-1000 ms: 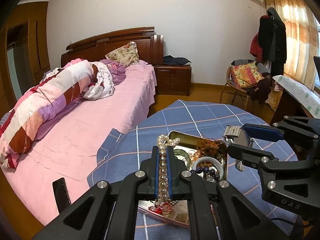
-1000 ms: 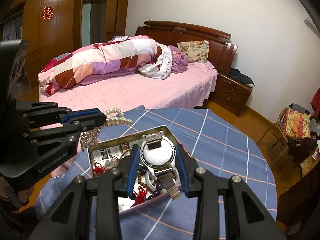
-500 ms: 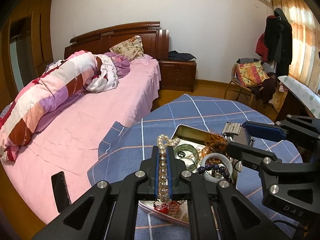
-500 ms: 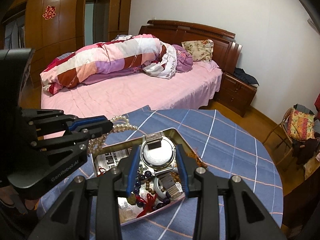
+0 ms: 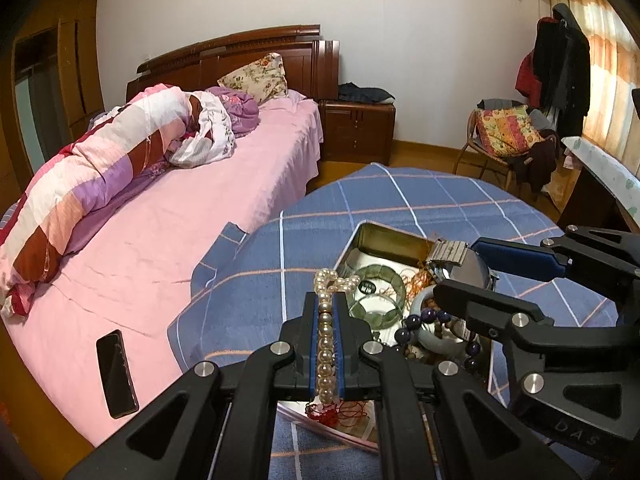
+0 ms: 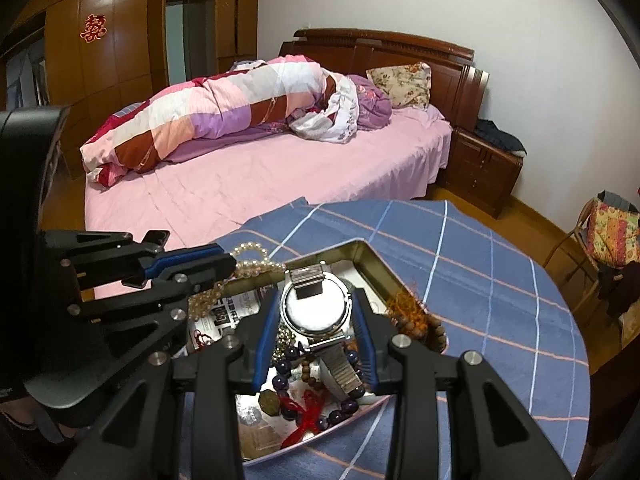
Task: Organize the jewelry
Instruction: 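Carry the silver watch and pearl necklace over the tin with both tools, then lower the watch and pearls into the tin and open both tools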
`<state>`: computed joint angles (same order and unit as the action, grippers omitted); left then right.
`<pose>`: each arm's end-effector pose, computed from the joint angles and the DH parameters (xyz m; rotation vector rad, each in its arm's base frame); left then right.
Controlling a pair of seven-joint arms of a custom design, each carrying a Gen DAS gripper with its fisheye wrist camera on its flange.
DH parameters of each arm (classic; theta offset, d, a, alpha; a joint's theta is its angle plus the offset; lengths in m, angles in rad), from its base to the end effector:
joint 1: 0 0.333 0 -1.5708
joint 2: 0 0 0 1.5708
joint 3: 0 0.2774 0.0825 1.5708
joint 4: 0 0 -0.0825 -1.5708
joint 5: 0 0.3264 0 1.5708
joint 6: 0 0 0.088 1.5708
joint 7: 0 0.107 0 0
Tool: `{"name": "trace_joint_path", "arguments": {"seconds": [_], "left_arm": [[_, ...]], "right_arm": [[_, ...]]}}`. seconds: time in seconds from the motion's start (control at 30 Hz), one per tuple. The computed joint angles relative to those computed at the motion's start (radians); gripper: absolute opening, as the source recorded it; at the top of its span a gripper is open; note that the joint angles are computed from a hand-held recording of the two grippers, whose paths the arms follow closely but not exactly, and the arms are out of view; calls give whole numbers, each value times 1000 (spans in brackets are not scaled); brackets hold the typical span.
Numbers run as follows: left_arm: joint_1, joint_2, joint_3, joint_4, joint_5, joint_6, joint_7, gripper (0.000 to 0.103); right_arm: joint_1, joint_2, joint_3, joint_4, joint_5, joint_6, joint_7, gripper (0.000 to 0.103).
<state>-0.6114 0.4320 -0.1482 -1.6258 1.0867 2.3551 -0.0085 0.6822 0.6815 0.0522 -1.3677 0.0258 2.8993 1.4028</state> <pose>0.4786 -0.4202 0.4022 -1.8263 1.5601 -0.7178 0.5315 0.4631 0.4153 -2.1864 0.8195 -0.4629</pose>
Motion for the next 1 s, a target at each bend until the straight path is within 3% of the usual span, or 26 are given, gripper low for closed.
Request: {"name": "trace_joint_path", "arguments": {"seconds": [0.87, 0.97, 1.0], "left_arm": [[0, 82, 10, 40, -116, 24, 89, 7], [-16, 81, 17, 47, -121, -3, 92, 10], [-20, 75, 17, 44, -121, -10, 90, 18]], "right_arm": [[-22, 105, 24, 116, 34, -107, -5, 40], [-30, 90, 26, 88, 49, -83, 0, 53], [-34, 75, 27, 61, 55, -63, 2, 59]]}}
